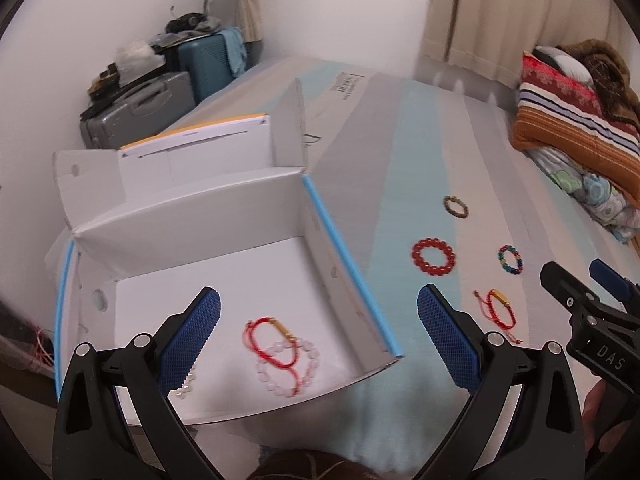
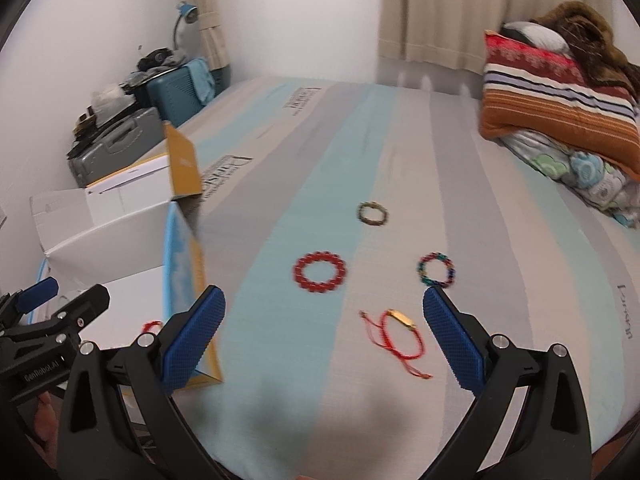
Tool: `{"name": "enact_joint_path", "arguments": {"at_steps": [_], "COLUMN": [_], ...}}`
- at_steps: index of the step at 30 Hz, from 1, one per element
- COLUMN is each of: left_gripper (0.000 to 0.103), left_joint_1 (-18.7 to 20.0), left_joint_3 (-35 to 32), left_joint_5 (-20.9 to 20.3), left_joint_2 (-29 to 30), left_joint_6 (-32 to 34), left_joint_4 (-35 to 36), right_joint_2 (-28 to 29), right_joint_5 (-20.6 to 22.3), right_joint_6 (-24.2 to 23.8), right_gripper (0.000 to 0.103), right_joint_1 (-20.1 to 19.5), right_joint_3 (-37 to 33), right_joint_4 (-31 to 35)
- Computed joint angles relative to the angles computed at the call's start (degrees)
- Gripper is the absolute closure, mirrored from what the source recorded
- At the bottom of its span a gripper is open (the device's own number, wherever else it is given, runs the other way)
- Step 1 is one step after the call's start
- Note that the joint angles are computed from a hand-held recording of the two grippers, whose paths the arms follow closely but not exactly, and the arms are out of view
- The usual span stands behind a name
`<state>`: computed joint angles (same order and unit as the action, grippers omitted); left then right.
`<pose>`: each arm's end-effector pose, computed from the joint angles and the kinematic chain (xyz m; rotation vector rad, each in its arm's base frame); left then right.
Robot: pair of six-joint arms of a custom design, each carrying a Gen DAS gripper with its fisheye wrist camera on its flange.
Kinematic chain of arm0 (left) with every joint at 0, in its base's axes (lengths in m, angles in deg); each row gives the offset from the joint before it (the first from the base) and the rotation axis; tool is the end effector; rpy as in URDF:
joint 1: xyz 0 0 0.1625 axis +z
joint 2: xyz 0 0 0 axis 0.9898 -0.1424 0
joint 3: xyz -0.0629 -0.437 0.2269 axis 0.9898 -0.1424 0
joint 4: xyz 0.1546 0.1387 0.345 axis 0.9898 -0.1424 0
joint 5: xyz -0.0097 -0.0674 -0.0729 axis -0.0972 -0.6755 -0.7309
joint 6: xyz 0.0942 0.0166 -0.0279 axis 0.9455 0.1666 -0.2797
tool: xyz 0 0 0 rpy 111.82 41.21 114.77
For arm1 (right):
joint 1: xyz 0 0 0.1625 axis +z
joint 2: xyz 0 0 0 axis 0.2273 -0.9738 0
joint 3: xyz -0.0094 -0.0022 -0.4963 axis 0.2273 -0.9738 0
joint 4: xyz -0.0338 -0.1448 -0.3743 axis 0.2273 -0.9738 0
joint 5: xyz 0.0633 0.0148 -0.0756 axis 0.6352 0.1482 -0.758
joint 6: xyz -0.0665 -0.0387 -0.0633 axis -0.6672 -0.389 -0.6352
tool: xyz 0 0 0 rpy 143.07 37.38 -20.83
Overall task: Organize jewelry
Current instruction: 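Open both tools to release the bracelets and move back over the bed, then grasp the red bead bracelet with the left tool while the right tool grasps the red cord gold-bar bracelet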
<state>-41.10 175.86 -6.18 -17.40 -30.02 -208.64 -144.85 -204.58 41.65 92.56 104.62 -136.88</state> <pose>-0.4109 -0.6428 0.2039 0.2826 2.2198 -0.8902 0.2580 -0.6501 0.3485 0.4078 -2.2804 0.9435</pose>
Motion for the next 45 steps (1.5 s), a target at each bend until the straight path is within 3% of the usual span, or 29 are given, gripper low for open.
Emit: {"name": "enact_joint_path", "arguments": {"at_steps": [19, 30, 36, 45], "left_gripper": [0.006, 0.006, 0.006, 0.006], "left_joint_1": [0.9, 4.4, 6.0, 8.5], "left_joint_3": [-13.9, -23.2, -29.1, -37.7], "left_joint_5": [-5.1, -8.4, -8.9, -9.3], "left_joint_2": [13.0, 21.4, 26.1, 31.6], "left_joint_6": [9.3, 11.5, 14.0, 16.4], "left_joint_4": [-1.8, -0.5, 0.8, 4.1], "right_joint_2": [-3.0, 0.3, 1.9, 3.8], "right_joint_5": [-0.2, 0.7, 1.3, 2.5], "right_joint_6": [0.8, -1.9, -4.0, -3.5], "right_gripper": [0.008, 0.008, 0.008, 0.008], "right_joint_1": [-8.2, -13.4, -14.6, -15.8], "right_joint_3": [2.7, 2.5, 1.5, -0.6], "right_joint_4": [0.0, -1.3, -0.1, 4.9]}}
